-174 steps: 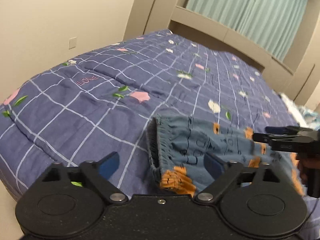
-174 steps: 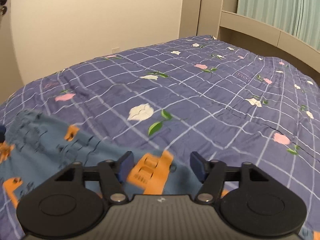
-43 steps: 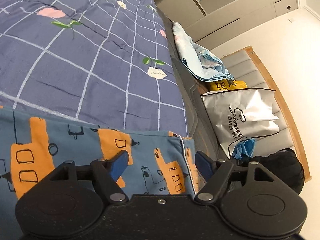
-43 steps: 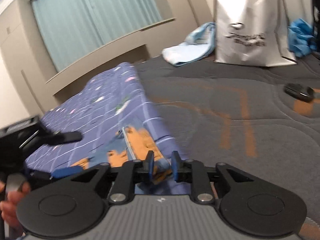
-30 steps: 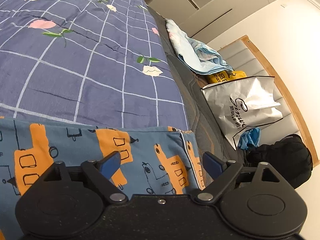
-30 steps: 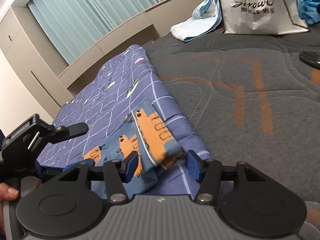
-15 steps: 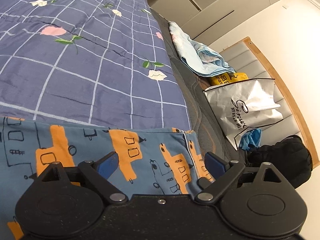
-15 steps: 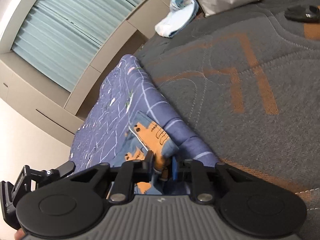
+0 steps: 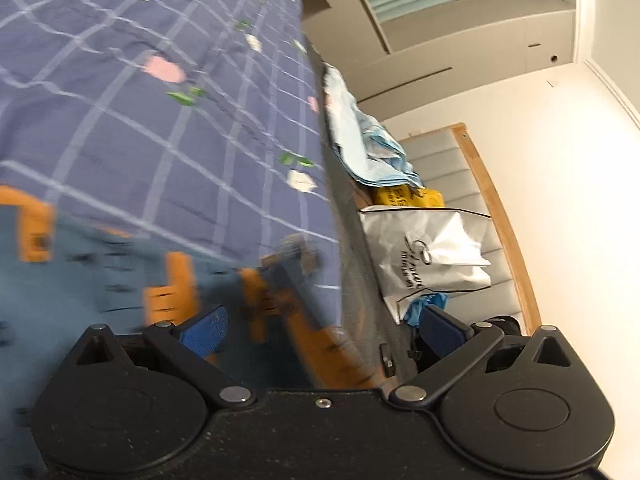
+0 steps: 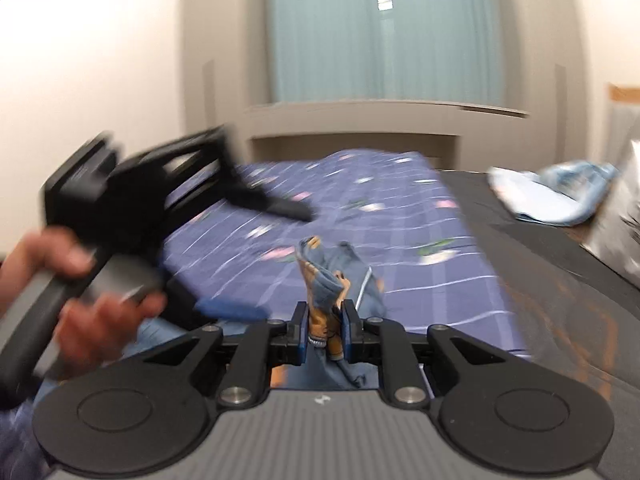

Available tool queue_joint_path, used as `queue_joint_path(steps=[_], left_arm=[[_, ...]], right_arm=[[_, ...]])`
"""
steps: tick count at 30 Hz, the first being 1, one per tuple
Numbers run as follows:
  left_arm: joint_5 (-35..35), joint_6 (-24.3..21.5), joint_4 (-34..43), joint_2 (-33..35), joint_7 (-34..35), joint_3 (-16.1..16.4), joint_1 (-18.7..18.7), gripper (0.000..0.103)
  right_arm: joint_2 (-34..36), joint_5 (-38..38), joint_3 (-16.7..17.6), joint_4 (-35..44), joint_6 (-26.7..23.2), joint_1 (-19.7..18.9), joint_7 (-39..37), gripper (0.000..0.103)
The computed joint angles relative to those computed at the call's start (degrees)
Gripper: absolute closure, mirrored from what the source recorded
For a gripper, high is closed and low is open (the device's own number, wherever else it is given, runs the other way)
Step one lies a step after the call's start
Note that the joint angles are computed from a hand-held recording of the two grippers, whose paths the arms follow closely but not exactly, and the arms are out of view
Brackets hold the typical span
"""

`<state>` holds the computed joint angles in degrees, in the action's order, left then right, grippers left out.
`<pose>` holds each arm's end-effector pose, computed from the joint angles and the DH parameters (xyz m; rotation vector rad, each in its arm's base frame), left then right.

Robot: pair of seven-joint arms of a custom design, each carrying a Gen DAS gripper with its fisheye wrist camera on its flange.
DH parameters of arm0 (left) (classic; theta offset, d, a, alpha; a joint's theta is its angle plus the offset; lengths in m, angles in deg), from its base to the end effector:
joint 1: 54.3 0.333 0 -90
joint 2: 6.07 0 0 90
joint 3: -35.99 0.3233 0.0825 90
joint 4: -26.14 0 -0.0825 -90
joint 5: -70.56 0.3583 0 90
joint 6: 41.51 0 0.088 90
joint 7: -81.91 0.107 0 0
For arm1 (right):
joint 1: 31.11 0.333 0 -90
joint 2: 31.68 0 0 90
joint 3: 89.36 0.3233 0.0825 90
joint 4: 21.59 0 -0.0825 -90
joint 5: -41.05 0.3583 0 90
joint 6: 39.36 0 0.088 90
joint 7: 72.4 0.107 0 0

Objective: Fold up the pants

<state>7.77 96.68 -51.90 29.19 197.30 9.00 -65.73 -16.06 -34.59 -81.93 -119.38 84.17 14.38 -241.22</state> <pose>0.6266 -0.3869 0.4623 1.3493 -1.7351 1.2623 0.4272 0.4857 0.4936 -1.4392 1.6685 -1.0561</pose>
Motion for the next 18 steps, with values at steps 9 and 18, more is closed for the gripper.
queue_joint_path(steps=[9,18], left_arm=[[-0.7,4.6,-9.3,-4.2,3.9,1.5,1.9,0.018],[-2.6,15.5,-12.6,-8.4,16.7,1.1,1.2,0.013]], right_arm=[[14.0,10.3,-2.1,15.7,-1.2,4.5,-18.0,0.086],[7.8,5.7,-4.7,7.3,0.4,7.3,-7.3,0.056]])
